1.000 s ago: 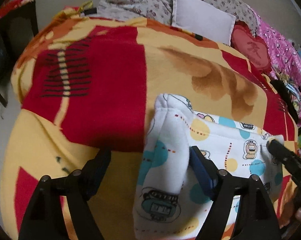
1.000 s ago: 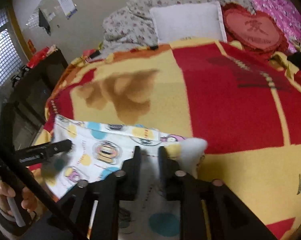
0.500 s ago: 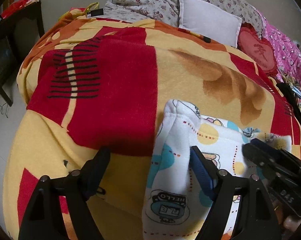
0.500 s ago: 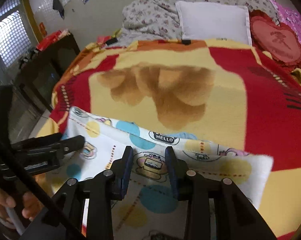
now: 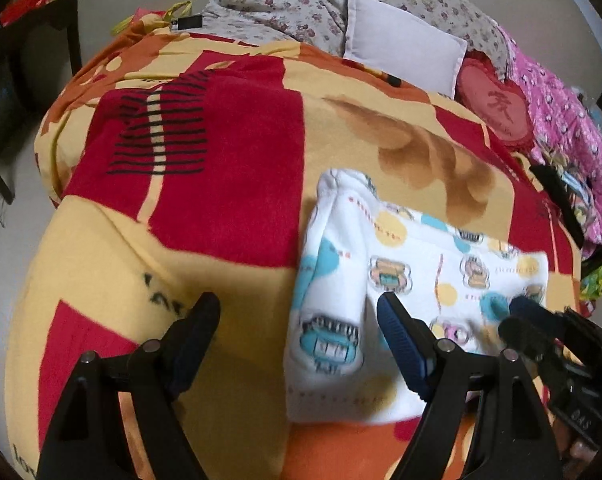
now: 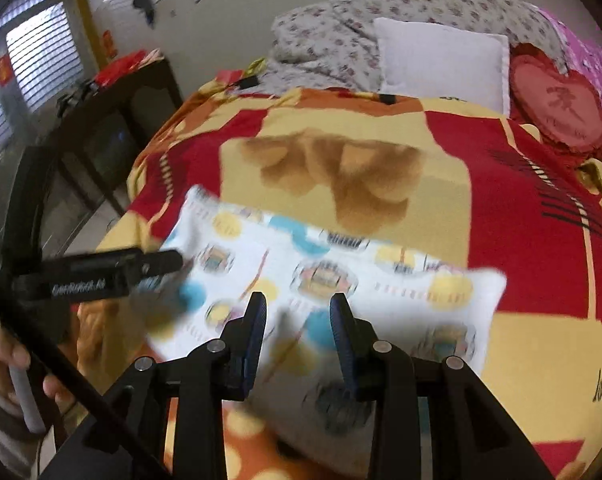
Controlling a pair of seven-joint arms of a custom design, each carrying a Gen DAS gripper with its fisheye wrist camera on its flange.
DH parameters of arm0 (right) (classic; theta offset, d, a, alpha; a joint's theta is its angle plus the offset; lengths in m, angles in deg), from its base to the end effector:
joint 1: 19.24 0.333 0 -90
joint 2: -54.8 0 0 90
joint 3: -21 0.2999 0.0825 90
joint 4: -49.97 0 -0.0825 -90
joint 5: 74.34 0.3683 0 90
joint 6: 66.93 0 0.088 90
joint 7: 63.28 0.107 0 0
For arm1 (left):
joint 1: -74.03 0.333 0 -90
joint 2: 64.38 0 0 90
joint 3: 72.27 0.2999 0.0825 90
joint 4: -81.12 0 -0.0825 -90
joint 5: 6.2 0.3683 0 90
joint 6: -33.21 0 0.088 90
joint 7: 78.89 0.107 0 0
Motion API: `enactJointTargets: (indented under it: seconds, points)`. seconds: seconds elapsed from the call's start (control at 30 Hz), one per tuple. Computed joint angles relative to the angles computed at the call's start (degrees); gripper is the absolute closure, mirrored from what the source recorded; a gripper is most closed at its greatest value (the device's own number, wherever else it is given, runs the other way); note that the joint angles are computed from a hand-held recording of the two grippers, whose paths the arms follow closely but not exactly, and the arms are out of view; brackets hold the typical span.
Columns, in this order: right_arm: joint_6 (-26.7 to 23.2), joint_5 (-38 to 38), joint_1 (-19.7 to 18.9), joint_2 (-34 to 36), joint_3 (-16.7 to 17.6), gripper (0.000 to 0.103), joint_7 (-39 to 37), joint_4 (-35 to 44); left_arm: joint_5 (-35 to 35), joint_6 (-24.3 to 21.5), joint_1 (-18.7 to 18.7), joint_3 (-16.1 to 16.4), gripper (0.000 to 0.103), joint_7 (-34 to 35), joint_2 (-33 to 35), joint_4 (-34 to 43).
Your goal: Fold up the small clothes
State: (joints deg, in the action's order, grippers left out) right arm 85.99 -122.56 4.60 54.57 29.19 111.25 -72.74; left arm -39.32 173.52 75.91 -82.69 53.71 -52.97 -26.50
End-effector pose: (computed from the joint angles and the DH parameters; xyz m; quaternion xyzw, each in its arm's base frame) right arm 0.4639 0.3164 0.4490 -0.5693 0.7368 -0.2128 0.2963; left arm 0.6167 -0.0869 0.4383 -0.4876 0.8220 -0.2910 0.0443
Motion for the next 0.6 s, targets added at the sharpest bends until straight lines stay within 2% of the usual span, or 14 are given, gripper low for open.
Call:
enactJointTargets:
  seconds: [0.07, 0.23, 0.33, 0.4, 0.53, 0.6]
  points:
    - [0.0, 1.5, 0.6, -0.1, 0.5, 0.067, -1.2, -0.8, -0.1, 0.3, 0.1, 0.1, 0.023, 0.2, -0.8, -1.3]
    - [0.7, 4.2, 1.7, 2.4, 0.7, 0.067, -2.9, -1.0, -1.5, -2.7, 0.9, 0.6, 0.023, -0.3, -0.5, -1.8]
    - [-0.4, 3.3, 2.6, 2.6, 0.1, 0.067, -2.4, -0.4, -2.8, -5.8, 1.6, 0.9, 0.023, -0.6, -0.3, -1.0]
    - [0.0, -0.1, 2.6, 1.0, -0.3, 0.067, 1.1, -0.8, -4.1, -7.7, 2.1, 1.0, 0.02, -0.5, -0.3, -0.5]
    - [-6.5, -2.7, 2.7, 1.2, 0.5, 0.069, -0.2, 2.3, -6.4, -9.6, 2.6, 1.1, 0.019, -0.8, -0.1, -0.3]
    - [-7.2, -2.4, 2.5, 2.2, 0.3, 0.077, -2.1, 3.6, -7.3, -10.0, 2.7, 1.2, 0.019, -1.4, 0.0, -0.2]
